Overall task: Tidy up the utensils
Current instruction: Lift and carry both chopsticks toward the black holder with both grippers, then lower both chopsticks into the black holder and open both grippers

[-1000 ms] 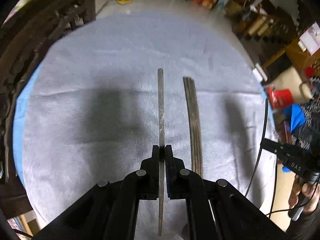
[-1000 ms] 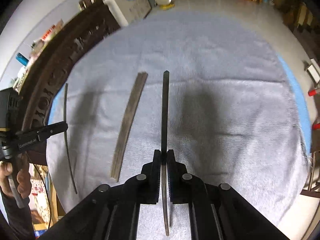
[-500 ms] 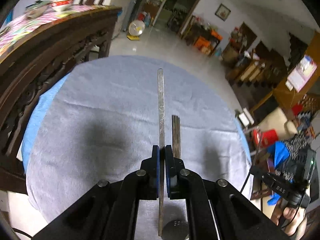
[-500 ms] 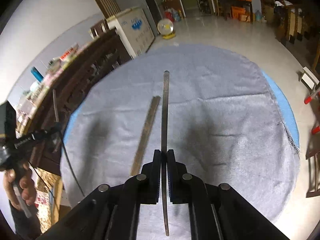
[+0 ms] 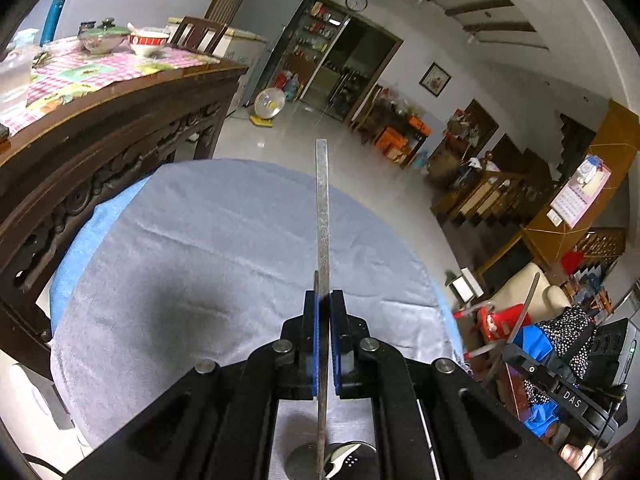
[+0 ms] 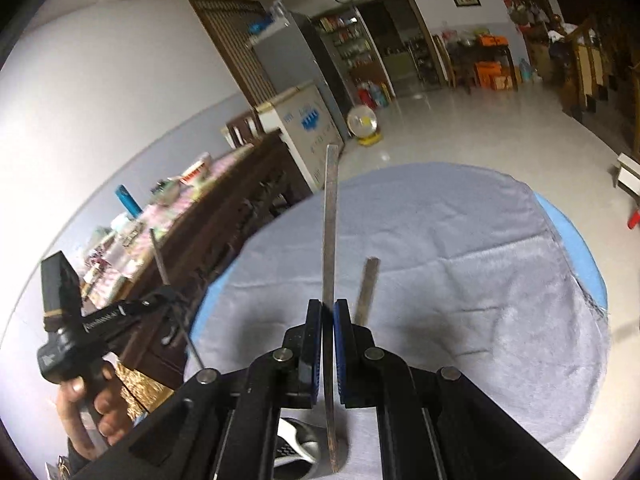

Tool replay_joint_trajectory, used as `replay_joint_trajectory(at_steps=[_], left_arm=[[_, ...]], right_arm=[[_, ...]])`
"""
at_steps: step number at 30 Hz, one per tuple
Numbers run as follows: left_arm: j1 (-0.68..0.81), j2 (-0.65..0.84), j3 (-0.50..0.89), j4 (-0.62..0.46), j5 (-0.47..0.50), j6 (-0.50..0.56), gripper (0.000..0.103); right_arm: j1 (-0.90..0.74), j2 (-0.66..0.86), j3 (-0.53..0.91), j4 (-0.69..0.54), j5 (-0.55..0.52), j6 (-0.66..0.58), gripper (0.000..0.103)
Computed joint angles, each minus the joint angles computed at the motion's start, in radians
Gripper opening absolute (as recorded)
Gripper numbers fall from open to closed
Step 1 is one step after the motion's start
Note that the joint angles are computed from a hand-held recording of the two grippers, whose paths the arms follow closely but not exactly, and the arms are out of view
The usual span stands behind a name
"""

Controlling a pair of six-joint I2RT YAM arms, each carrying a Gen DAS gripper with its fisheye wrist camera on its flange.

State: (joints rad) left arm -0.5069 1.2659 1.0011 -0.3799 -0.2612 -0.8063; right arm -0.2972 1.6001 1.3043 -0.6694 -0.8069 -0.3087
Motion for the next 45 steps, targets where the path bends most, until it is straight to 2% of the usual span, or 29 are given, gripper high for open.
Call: replay_joint_trajectory(at_steps=[4, 11, 14, 18, 28, 34, 45], left_arm=[[-0.045, -0.025, -0.027, 0.030, -0.055, -0.004, 0.005], [-0.118, -0.057, -0.097, 0.114, -0.165, -0.009, 0.005], [-0.162, -0.066, -0.125, 0.143, -0.230, -0.021, 0.005], [-0.204, -0.052, -0.137, 0.160, -0.264, -0.022, 0.005], [-0.238, -0.021, -0.169, 0.197, -0.291, -0.038, 0.005], [-0.276, 0.006, -0.163, 0.189, -0.338, -0.041, 0.005], [-0.308, 0.033, -0.156, 0.187, -0.345, -0.048, 0.005]], right_arm=[[0.021, -0.063, -0.080, 0.063, -0.022, 0.039, 0.007], [0.069, -0.144, -0.222, 0.207, 0.007, 0.103, 0.007], [0.085, -0.152, -0.252, 0.239, 0.022, 0.111, 0.007], [0.105, -0.160, -0.285, 0.272, 0.040, 0.119, 0.007], [0.110, -0.167, -0.336, 0.321, 0.063, 0.104, 0.007], [0.122, -0.192, -0.401, 0.395, 0.091, 0.100, 0.007], [0.142, -0.171, -0.439, 0.410, 0.127, 0.056, 0.007]])
